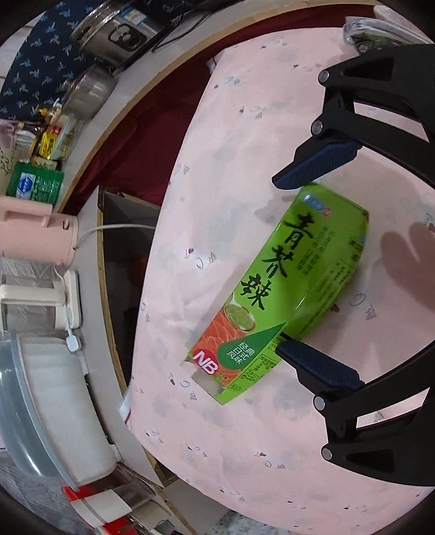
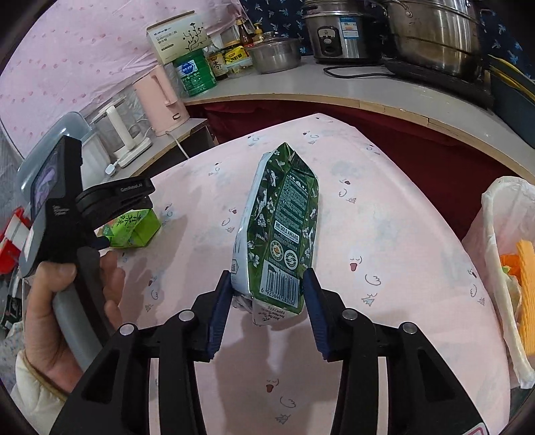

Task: Collect trash
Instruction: 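Grasp the green snack bag with the right tool while the left grasps the green tea carton, then carry the green snack bag to the bin and open the right tool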

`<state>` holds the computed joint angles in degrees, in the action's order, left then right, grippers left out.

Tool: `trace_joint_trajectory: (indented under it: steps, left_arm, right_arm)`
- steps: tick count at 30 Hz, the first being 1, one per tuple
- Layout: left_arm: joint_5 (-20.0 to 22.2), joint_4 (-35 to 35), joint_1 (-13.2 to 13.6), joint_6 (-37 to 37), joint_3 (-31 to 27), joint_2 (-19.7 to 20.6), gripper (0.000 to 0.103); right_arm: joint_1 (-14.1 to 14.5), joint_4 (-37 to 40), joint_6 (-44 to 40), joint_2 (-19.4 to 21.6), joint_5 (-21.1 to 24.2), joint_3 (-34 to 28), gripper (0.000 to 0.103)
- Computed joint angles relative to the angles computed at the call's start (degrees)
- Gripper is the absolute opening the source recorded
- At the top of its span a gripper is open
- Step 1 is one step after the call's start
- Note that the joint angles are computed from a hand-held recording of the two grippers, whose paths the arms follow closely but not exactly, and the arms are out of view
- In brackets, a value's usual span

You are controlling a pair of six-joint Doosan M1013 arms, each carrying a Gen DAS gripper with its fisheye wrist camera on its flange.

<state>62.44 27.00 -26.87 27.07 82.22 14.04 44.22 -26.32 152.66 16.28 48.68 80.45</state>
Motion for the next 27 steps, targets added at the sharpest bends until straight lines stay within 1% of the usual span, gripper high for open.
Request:
trace_joint_trajectory:
  steps: [1,2,3,5,8,10,12,15,19,24,27]
  left_arm:
    - [1.7,0.1,0.0,-0.1,-0.5,0.5,0.087]
    - [2.4,-0.4,0.1,0.5,-0.5,0.7,0.087]
    - [2.5,-1.4,0.2,1.3,-0.3,0.6,0.085]
    - [3.3,0.3,-0.5,1.9,0.6,0.2,0.081]
    - [2.3,0.1,-0.9,2.7,2.6,-1.5,0.070]
    - [1.9,-0.7,-1.1,3.5,3.7,-2.5,0.055]
    - [1.1,-2.1,-1.2,4.5,5.0,-3.9,0.050]
    - [-0.1,-3.6,-1.9,5.1,7.6,-6.4,0.050]
    - [-0.3,-3.7,-4.0,5.2,11.2,-9.7,0.050]
    - [1.3,-1.9,-8.9,4.7,15.4,-13.6,0.050]
    - [1.9,-3.1,-11.4,5.4,16.9,-15.7,0.050]
  right_arm:
    - [-0.1,0.2,-0.3,-0.1,-0.1,0.1,0.041]
    - [-0.1,0.6,-0.6,-0.1,-0.3,0.2,0.041]
    - [-0.2,0.9,-0.8,-0.2,-0.4,0.2,0.041]
    - [-0.5,1.6,-1.0,-0.5,-0.8,0.5,0.041]
    - [-0.4,2.2,-1.6,-0.9,-1.1,0.9,0.039]
    - [-0.2,2.4,-2.0,-1.2,-1.2,1.2,0.038]
    - [0.1,2.3,-2.0,-1.6,-1.2,1.6,0.036]
    - [0.6,2.2,-2.2,-2.6,-1.3,2.7,0.035]
    - [0.7,4.3,-2.4,-4.6,-2.5,5.0,0.035]
    - [1.4,5.5,-2.4,-7.1,-2.5,7.5,0.034]
    - [2.1,6.0,-2.5,-8.6,-2.3,9.3,0.034]
